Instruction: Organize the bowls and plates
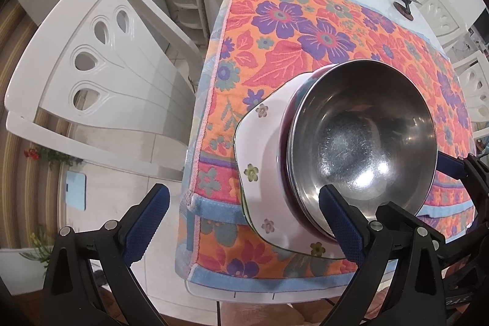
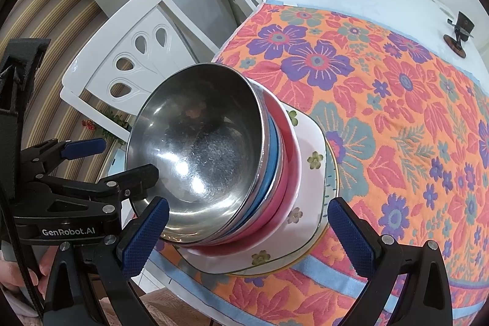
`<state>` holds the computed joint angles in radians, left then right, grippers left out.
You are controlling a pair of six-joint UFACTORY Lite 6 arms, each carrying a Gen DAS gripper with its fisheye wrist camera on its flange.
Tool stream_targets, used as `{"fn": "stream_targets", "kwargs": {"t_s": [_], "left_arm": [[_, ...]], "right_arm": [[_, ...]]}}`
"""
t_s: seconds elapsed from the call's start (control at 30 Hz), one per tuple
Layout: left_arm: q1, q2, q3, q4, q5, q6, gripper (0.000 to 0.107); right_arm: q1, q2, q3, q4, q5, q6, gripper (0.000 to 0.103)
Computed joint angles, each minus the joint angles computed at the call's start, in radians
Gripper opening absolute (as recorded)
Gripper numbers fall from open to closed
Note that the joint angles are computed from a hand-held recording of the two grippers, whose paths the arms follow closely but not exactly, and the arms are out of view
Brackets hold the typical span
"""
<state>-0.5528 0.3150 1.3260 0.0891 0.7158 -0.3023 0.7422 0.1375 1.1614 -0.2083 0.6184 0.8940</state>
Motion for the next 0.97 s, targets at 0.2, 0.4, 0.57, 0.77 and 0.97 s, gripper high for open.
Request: {"fn": "stream_targets", "kwargs": {"t_s": [0.2,0.4,0.57,0.77,0.97], "left_arm": [[-0.007,0.007,0.007,0.004,0.004,-0.009,0.098],[-0.014,0.009,0.005,0.014,0.005,-0.026,0.098],[-0.018,-0.004,-0.007,0.03,0.0,-0.045,0.098],[-0.026,-0.013,-0.014,0.042,-0.002,-0.056,0.098],[-0.034,-0.012,-0.005,0.05,0.007,-0.067,0.098]], "right_arm": [[-0.012,-0.011,-0.011,0.013,-0.005,-0.024,0.103],[-0.027,-0.022,-0.023,0.027,-0.014,-0.054,0.103],[-0.028,-0.013,-0.015,0.034,-0.017,-0.073,0.103],[-0.032,-0.007,-0.012,0.046,-0.019,-0.089,0.103],[-0.045,-0.018,-0.026,0.059,-0.024,-0.115,0.103]]}}
